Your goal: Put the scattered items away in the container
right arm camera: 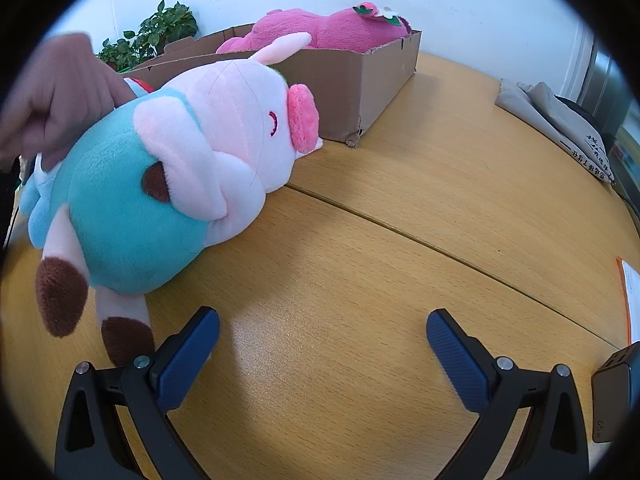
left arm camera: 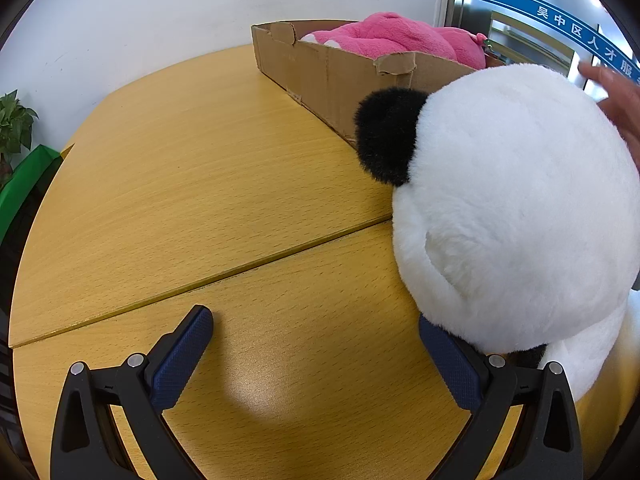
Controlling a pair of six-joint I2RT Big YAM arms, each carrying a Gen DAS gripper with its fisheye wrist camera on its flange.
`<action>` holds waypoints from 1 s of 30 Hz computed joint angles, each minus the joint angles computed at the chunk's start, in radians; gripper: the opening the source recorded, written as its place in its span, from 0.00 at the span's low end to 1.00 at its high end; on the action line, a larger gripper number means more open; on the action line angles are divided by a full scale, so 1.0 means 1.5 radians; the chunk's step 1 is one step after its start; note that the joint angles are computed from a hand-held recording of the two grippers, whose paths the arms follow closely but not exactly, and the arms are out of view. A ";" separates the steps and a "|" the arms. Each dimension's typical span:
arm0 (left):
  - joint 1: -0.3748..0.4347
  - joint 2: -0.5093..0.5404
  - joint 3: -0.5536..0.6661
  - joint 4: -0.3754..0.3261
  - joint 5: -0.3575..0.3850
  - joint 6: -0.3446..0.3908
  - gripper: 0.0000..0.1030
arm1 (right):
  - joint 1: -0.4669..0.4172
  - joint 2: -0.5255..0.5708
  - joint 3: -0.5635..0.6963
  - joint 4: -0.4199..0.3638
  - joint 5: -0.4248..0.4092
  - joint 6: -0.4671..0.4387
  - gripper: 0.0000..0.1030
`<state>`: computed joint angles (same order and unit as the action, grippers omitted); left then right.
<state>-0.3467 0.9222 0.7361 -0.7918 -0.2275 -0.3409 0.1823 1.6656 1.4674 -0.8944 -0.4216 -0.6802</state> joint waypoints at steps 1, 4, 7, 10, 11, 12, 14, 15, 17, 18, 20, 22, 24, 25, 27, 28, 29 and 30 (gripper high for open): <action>0.000 0.000 0.000 0.000 0.000 0.000 1.00 | 0.000 0.000 0.000 0.000 0.000 0.000 1.00; -0.004 -0.005 -0.002 -0.004 -0.002 -0.004 1.00 | 0.000 0.000 0.000 0.000 0.000 0.000 1.00; -0.006 -0.005 -0.001 -0.005 -0.003 -0.005 1.00 | 0.000 0.000 0.000 0.000 0.000 0.000 1.00; -0.007 -0.004 0.000 -0.006 -0.004 -0.006 1.00 | 0.000 0.001 0.000 0.001 0.000 0.000 1.00; -0.007 -0.004 0.000 -0.006 -0.004 -0.006 1.00 | 0.000 0.001 0.001 0.001 0.000 0.000 1.00; -0.007 -0.004 0.000 -0.006 -0.004 -0.006 1.00 | 0.000 0.001 0.001 0.001 0.000 0.000 1.00; -0.007 -0.003 0.001 -0.006 -0.004 -0.006 1.00 | -0.001 0.000 -0.001 0.001 -0.001 -0.001 1.00; -0.007 -0.003 0.001 -0.005 -0.003 -0.006 1.00 | -0.001 0.001 0.000 0.001 -0.001 -0.001 1.00; -0.007 -0.003 0.001 -0.006 -0.004 -0.006 1.00 | 0.000 0.002 0.002 0.000 0.000 -0.001 1.00; -0.007 -0.003 0.001 -0.006 -0.004 -0.006 1.00 | 0.000 0.002 0.002 0.000 0.000 -0.001 1.00; -0.008 -0.004 0.002 -0.007 -0.005 -0.007 1.00 | 0.000 0.002 0.001 0.000 0.000 0.000 1.00; -0.009 -0.003 0.002 -0.007 -0.005 -0.008 1.00 | 0.000 0.001 0.001 0.000 -0.001 -0.001 1.00; -0.009 -0.003 0.002 -0.007 -0.005 -0.008 1.00 | 0.000 0.003 0.003 0.000 0.000 -0.001 1.00; -0.009 -0.002 0.002 -0.007 -0.005 -0.008 1.00 | 0.000 0.003 0.003 0.000 0.000 -0.001 1.00; -0.009 -0.002 0.003 -0.007 -0.005 -0.008 1.00 | 0.000 0.003 0.003 0.000 0.000 -0.001 1.00; -0.009 -0.002 0.003 -0.006 -0.005 -0.008 1.00 | 0.000 0.003 0.003 0.000 0.000 -0.001 1.00; -0.009 -0.001 0.003 -0.006 -0.005 -0.008 1.00 | 0.000 0.003 0.003 0.000 0.000 0.000 1.00; -0.009 -0.001 0.003 -0.006 -0.005 -0.008 1.00 | 0.000 0.002 0.003 0.000 0.000 0.000 1.00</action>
<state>-0.3606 0.9207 0.7409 -0.8010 -0.2349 -0.3531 0.1824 1.6691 1.4712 -0.8948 -0.4220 -0.6799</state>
